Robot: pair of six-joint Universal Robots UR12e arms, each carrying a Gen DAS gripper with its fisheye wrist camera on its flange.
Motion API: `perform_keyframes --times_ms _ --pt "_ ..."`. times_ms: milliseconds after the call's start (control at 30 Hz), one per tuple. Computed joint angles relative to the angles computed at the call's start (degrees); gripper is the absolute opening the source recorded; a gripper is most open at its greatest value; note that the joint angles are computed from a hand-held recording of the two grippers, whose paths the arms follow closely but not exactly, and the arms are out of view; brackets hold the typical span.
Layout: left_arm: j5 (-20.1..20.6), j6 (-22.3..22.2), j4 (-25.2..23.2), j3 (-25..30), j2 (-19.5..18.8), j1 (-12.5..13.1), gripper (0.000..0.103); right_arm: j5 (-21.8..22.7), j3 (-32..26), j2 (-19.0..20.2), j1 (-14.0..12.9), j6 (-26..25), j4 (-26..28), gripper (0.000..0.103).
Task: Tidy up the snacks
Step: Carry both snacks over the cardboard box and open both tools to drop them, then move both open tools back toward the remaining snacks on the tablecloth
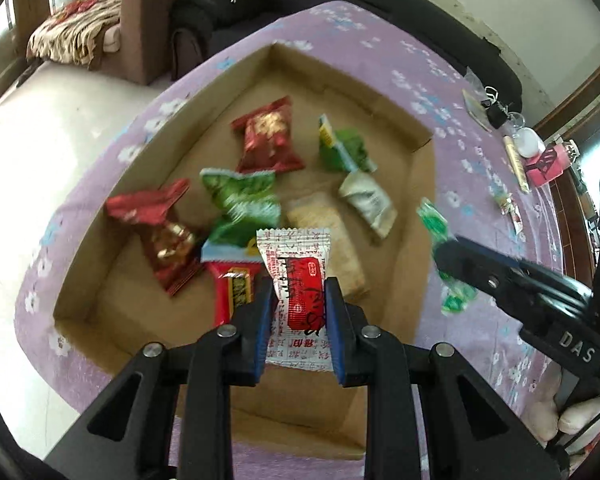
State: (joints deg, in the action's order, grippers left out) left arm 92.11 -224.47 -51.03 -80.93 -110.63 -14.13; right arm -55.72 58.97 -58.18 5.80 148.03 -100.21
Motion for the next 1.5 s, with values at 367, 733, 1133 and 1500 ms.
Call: perform_keyframes --times_ms 367,733,1133,1500 --pt "-3.79 2.58 2.83 -3.69 2.42 1.06 0.034 -8.77 -0.21 1.68 3.88 3.85 -4.69 0.02" --pt "-2.92 6.79 5.52 -3.38 3.18 1.35 0.051 -7.42 1.88 -0.39 2.68 9.65 -9.58 0.021" --pt "-12.74 12.15 7.9 3.45 -1.7 0.88 0.059 -13.25 9.47 -5.85 -3.22 20.81 -17.03 0.021" --pt "-9.52 18.79 -0.19 13.49 -7.35 -3.1 0.058 -15.63 12.41 -6.93 -8.29 26.25 -18.65 0.022"
